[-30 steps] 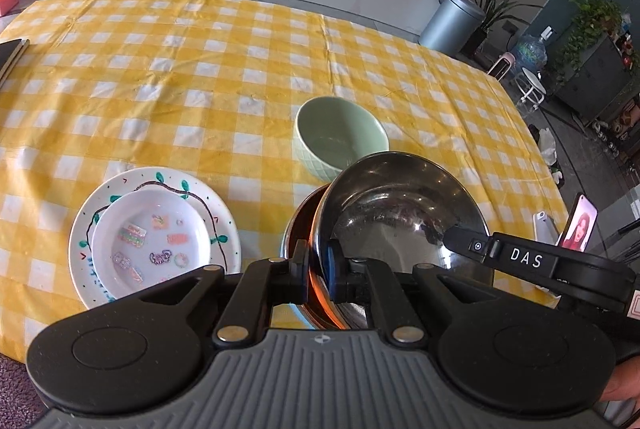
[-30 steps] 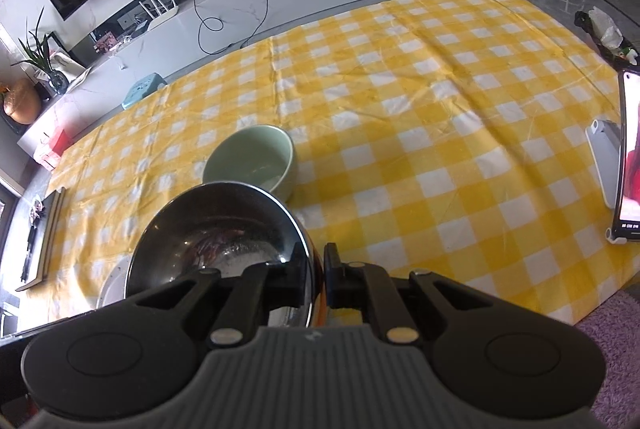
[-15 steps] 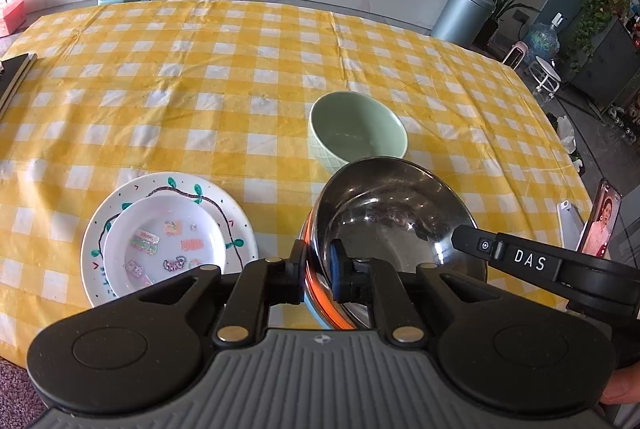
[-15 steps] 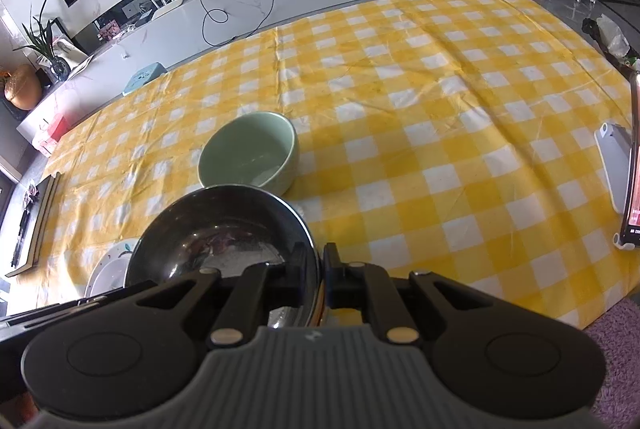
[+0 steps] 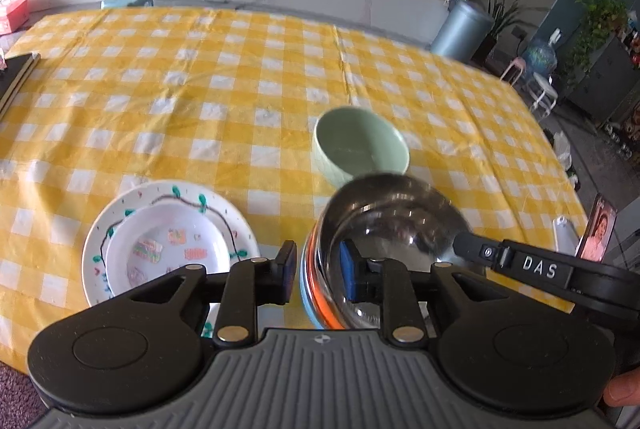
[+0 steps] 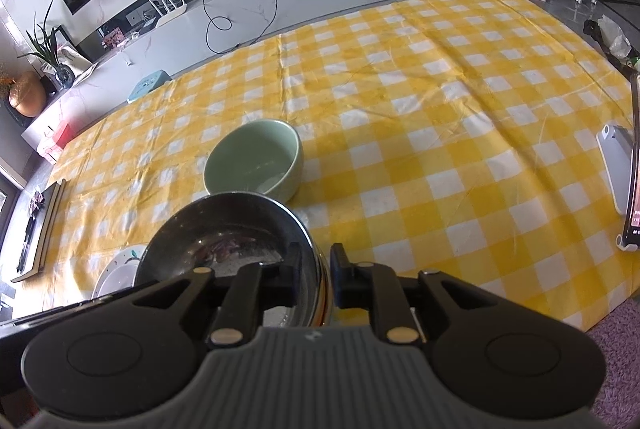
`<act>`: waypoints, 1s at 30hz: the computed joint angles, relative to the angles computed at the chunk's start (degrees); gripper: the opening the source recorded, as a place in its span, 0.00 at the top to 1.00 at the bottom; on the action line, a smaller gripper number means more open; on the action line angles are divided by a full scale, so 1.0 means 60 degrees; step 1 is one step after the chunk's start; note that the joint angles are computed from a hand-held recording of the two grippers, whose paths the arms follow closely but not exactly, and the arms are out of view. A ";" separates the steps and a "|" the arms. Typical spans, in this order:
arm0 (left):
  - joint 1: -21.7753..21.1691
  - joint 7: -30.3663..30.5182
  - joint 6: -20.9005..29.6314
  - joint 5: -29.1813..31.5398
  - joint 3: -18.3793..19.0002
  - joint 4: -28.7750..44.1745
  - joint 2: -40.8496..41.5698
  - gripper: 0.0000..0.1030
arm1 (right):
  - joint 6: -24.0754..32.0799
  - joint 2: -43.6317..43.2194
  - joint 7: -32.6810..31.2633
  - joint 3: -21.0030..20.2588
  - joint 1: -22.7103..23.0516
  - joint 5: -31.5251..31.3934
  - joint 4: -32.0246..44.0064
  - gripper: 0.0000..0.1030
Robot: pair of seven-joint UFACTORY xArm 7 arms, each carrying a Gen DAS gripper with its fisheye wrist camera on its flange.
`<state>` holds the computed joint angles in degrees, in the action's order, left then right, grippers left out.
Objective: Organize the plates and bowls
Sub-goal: 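Open the right gripper and move it to the pale green bowl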
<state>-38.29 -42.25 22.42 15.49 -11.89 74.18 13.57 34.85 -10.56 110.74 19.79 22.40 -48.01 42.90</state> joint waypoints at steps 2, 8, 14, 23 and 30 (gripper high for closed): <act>-0.0152 -0.0461 -0.0593 0.0563 0.0252 -0.0217 -0.0110 0.75 | 0.0157 -0.0019 0.0054 0.0054 0.0000 -0.0128 0.0054 0.78; 0.0040 -0.0426 -0.1074 0.0377 0.0157 -0.0256 0.0030 0.86 | -0.0016 -0.0012 0.0207 0.0019 0.0002 -0.0217 0.0010 0.87; 0.0313 0.0166 -0.1343 -0.0691 -0.0095 -0.0482 0.0110 0.93 | 0.0143 0.0053 0.0158 0.0012 0.0055 -0.0212 0.0073 0.93; 0.0260 0.0457 -0.1237 -0.0946 -0.0065 -0.0456 0.0132 0.92 | 0.0121 0.0088 0.0091 -0.0034 0.0078 -0.0197 0.0059 0.93; 0.0060 0.0066 -0.1543 -0.0572 0.0228 -0.0611 -0.0138 0.72 | 0.0077 -0.0298 0.0672 0.0104 -0.0056 -0.0783 -0.0116 0.71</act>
<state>-37.93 -41.85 13.16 12.06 -10.53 70.52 12.73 35.32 -12.34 114.78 20.41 22.06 -52.70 42.21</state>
